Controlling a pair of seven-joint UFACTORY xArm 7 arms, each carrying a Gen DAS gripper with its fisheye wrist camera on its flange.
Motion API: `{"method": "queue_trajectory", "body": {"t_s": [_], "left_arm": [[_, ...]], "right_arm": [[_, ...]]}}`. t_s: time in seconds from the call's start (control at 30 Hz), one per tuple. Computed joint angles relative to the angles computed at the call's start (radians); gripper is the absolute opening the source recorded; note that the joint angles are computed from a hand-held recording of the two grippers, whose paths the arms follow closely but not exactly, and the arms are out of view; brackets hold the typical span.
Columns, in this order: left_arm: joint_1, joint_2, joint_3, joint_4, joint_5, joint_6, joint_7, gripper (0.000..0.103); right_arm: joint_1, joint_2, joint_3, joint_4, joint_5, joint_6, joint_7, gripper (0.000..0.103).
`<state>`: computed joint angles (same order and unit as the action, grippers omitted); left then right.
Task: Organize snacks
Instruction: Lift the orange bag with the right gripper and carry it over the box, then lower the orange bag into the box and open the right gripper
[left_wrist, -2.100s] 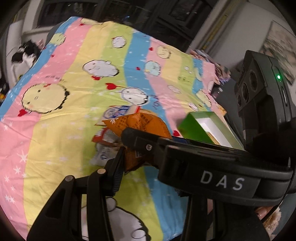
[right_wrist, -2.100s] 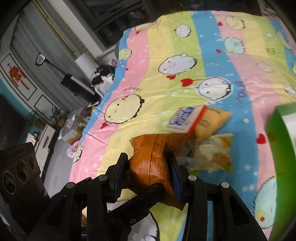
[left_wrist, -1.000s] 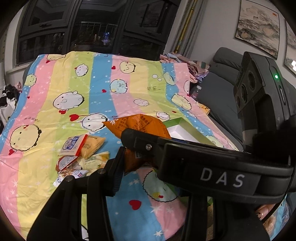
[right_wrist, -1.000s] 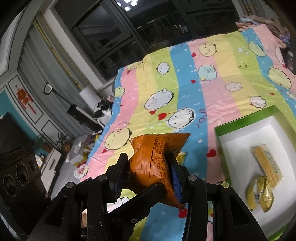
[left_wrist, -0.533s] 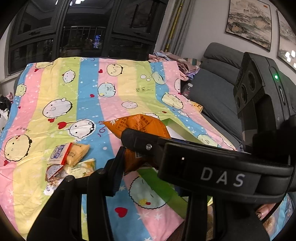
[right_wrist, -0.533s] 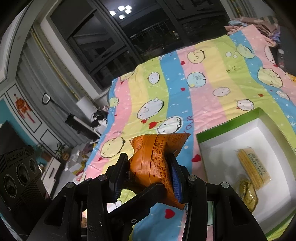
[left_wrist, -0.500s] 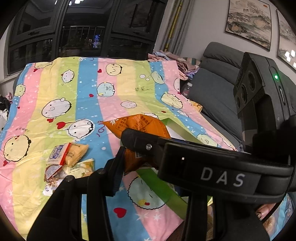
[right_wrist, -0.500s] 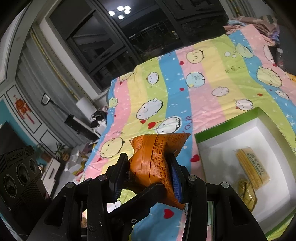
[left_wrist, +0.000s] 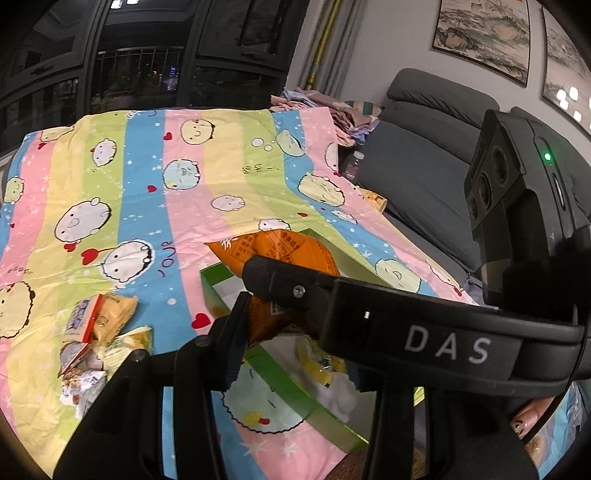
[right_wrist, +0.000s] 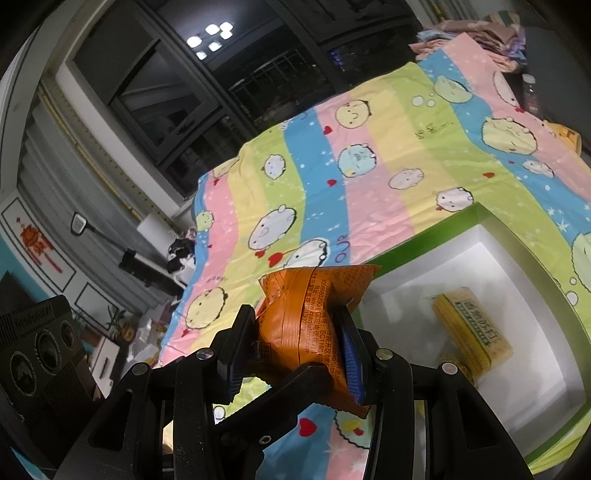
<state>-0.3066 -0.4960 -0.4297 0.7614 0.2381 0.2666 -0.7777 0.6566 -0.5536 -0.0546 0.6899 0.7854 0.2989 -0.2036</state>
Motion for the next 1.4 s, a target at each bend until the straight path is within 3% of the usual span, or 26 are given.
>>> {"method": "queue_trajectory", "body": {"t_s": [0.37, 0.8, 1.4], "left_arm": [[-0.011, 0.139, -0.007, 0.087, 0.029, -0.017, 0.007, 0.044], [-0.090, 0.280, 0.058, 0.166, 0.040, -0.014, 0.028, 0.044], [-0.194, 0.409, 0.149, 0.231, -0.141, 0.001, 0.192, 0.044]], "right_arm": [[-0.033, -0.003, -0.038, -0.024, 0.009, 0.009, 0.022, 0.046], [-0.095, 0.043, -0.055, -0.021, 0.072, 0.051, 0.012, 0.046], [-0.224, 0.125, -0.003, 0.000, 0.095, 0.135, 0.050, 0.046]]}}
